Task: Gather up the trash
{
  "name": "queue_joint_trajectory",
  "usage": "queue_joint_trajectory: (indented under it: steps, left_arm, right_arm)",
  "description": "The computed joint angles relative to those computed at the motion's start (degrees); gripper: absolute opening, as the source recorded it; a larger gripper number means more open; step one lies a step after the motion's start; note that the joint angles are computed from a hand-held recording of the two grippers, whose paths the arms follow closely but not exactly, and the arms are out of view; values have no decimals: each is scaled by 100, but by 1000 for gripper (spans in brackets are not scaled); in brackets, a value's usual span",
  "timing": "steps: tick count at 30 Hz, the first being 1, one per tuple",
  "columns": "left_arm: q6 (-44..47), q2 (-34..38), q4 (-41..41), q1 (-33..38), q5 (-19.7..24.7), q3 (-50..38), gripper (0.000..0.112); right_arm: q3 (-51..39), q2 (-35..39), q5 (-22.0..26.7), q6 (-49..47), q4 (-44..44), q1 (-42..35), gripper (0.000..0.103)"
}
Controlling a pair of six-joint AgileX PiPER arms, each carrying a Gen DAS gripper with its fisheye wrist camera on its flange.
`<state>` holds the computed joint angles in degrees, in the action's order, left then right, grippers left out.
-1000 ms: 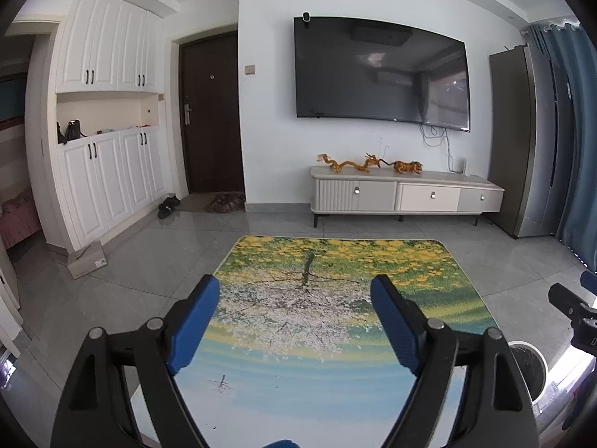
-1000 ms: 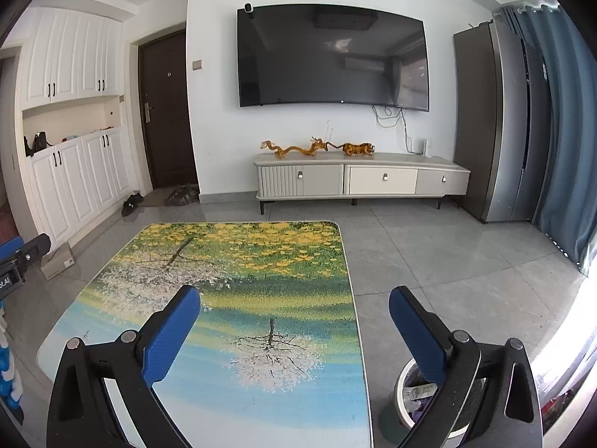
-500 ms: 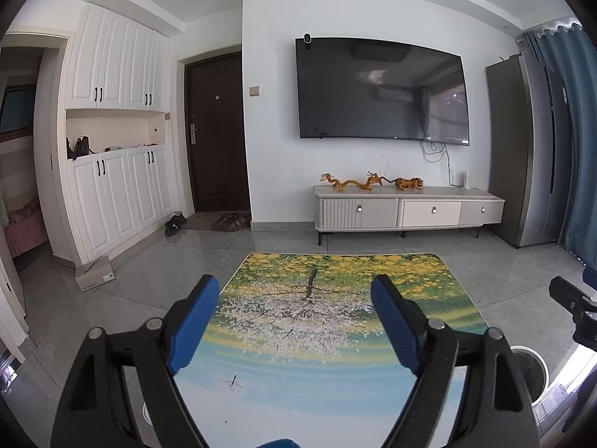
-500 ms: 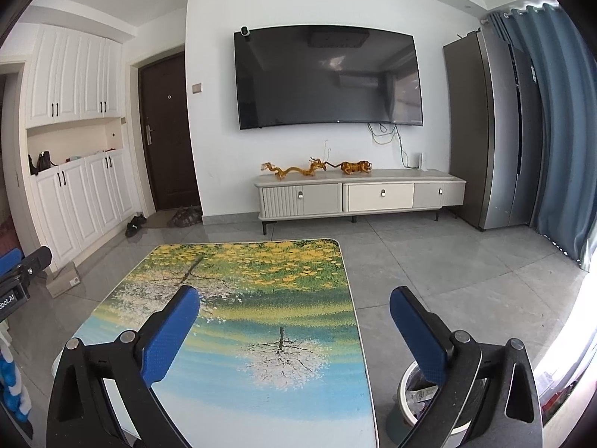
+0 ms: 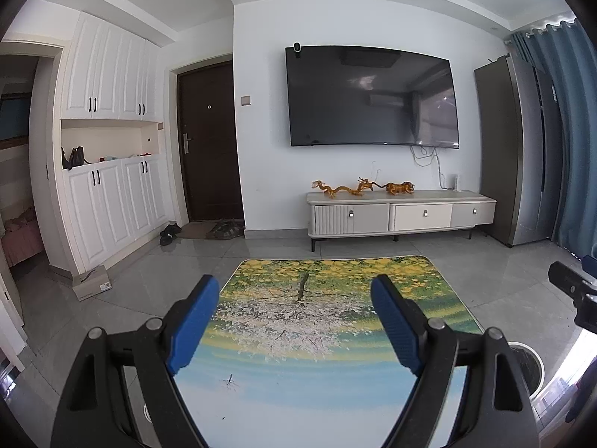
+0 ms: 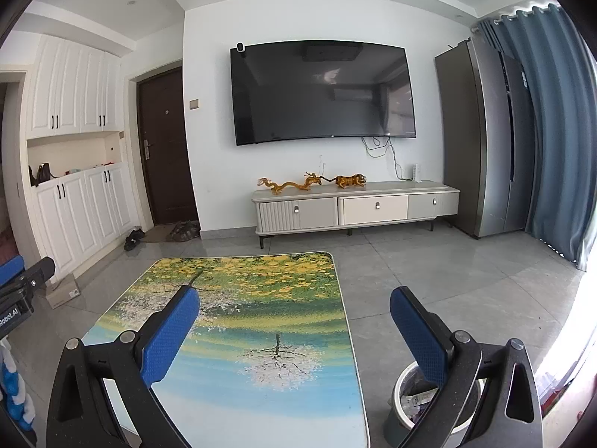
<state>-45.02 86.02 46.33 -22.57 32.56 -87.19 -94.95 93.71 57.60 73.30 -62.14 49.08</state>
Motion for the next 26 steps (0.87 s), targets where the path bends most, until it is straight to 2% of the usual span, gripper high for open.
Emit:
queue_joint_trajectory:
  steps: [11,19,26]
  left_arm:
    - [87,-24,-171,18,-18,19,83]
    - [-109,-44,53,-36,-98,127,83]
    - [28,-26,-175,11,-137,115,83]
  right_arm:
    - [107,-70,152,164,-95,-30,103]
    - [99,-36,243,101,-126,-54,103]
    - [114,2,255,128,-111,-85,103]
